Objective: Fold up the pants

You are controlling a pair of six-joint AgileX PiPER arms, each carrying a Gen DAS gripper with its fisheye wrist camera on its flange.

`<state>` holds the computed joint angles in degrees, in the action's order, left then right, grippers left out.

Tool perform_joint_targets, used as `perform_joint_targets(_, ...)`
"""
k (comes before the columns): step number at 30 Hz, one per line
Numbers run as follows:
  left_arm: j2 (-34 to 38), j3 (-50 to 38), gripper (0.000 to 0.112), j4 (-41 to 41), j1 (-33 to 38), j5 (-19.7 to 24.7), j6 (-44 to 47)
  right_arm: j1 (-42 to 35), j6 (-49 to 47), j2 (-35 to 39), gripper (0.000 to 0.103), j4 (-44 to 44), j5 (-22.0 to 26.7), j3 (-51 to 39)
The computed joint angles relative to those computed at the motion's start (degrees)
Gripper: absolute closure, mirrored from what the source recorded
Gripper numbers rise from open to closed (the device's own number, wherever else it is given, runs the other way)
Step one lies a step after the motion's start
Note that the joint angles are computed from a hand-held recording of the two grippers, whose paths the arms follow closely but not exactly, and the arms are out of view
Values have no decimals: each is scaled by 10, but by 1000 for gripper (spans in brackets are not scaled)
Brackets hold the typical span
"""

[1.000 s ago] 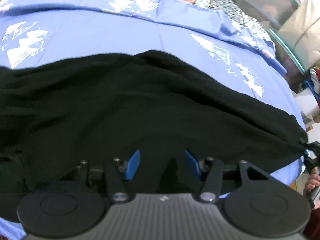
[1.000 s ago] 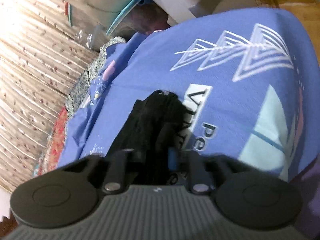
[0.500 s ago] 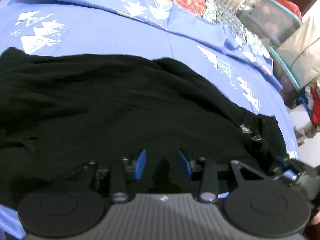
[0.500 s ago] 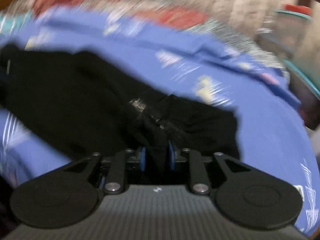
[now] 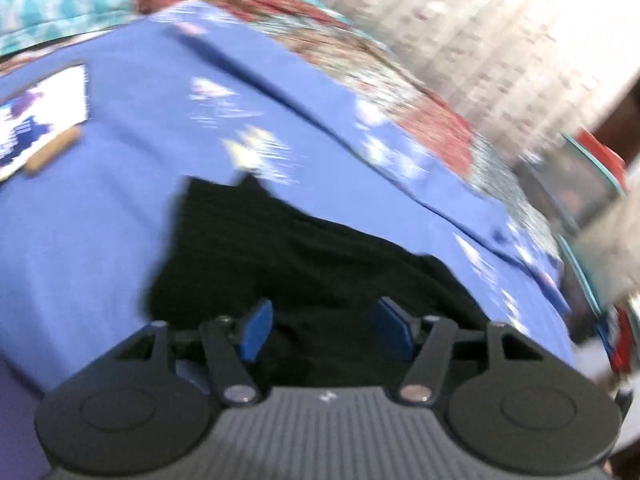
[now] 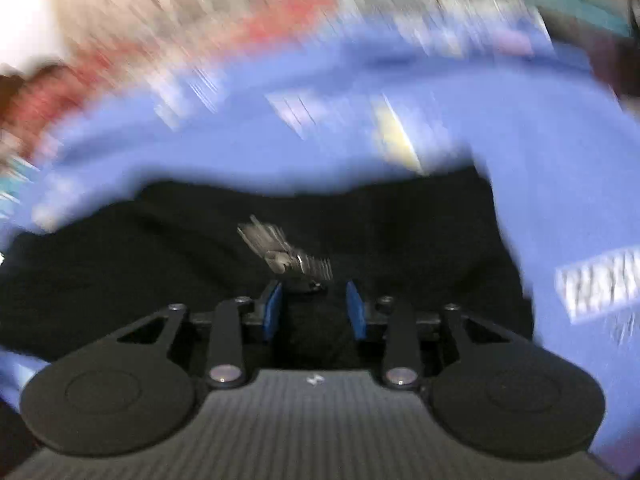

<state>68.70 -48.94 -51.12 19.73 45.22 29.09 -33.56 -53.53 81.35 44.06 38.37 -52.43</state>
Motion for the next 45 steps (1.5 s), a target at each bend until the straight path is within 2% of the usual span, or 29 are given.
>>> perform_joint_targets(2, 7, 0, 48, 7, 37, 7, -8, 38, 49, -33, 65, -42, -42, 14)
perform_joint_targets(4, 18, 6, 37, -13, 75, 19, 11, 49, 17, -83, 65, 8, -77, 41)
perform_joint_targets(5, 28, 5, 32, -21, 88, 24, 18, 42, -25, -103, 65, 65, -74, 48)
perform_joint_targets(7, 54, 8, 29, -44, 96, 22, 28, 43, -44, -112, 65, 115, -44, 37)
perform_joint_targets(11, 123, -2, 22, -95, 84, 16, 55, 106, 17, -85, 66, 108, 21, -8)
perform_joint_targets(13, 151, -8, 18, -116, 72, 8, 67, 154, 59, -47, 75, 110, 53, -35)
perform_joint_targets(17, 175, 8, 17, -166, 66, -4, 107, 274, 151, 49, 83, 114, 84, -94)
perform_joint_targets(18, 178, 7, 23, -172, 61, -10, 112, 312, 182, 61, 84, 105, 84, -105)
perform_joint_targets(19, 176, 9, 39, -171, 59, -14, 115, 339, 205, 88, 84, 95, 85, -132)
perform_joint_targets(20, 176, 9, 49, -168, 60, -14, 119, 364, 230, 115, 84, 83, 89, -162)
perform_joint_targets(21, 179, 8, 68, -169, 60, -11, 124, 391, 256, 146, 84, 72, 94, -195)
perform_joint_targets(22, 183, 8, 76, -175, 63, -6, 131, 409, 278, 173, 84, 66, 101, -224)
perform_joint_targets(26, 155, 21, 81, -177, 56, -21, 147, 461, 389, 283, 84, 46, 138, -335)
perform_joint_targets(28, 118, 27, 82, -171, 30, -39, 156, 479, 426, 317, 89, 46, 138, -359)
perform_joint_targets(32, 66, 11, 82, -96, -95, -126, 134, 454, 423, 301, 89, 78, 162, -349)
perform_joint_targets(33, 63, 3, 82, -76, -125, -142, 124, 435, 404, 281, 84, 100, 153, -320)
perform_joint_targets(37, 77, -40, 80, 97, -288, -222, 11, 336, 318, 208, 83, 209, 122, -206)
perform_joint_targets(38, 87, -50, 77, 145, -326, -233, -23, 306, 310, 192, 83, 222, 123, -184)
perform_joint_targets(39, 101, -63, 70, 196, -363, -235, -64, 276, 300, 180, 83, 231, 127, -166)
perform_joint_targets(40, 118, -77, 56, 237, -394, -231, -89, 254, 293, 170, 81, 237, 130, -151)
perform_joint_targets(41, 132, -82, 52, 269, -422, -234, -105, 232, 285, 161, 78, 245, 133, -135)
perform_joint_targets(43, 152, -95, 50, 320, -460, -215, -129, 195, 270, 146, 61, 262, 134, -103)
perform_joint_targets(45, 129, -75, 45, 374, -487, -232, -157, 170, 255, 136, 56, 283, 136, -78)
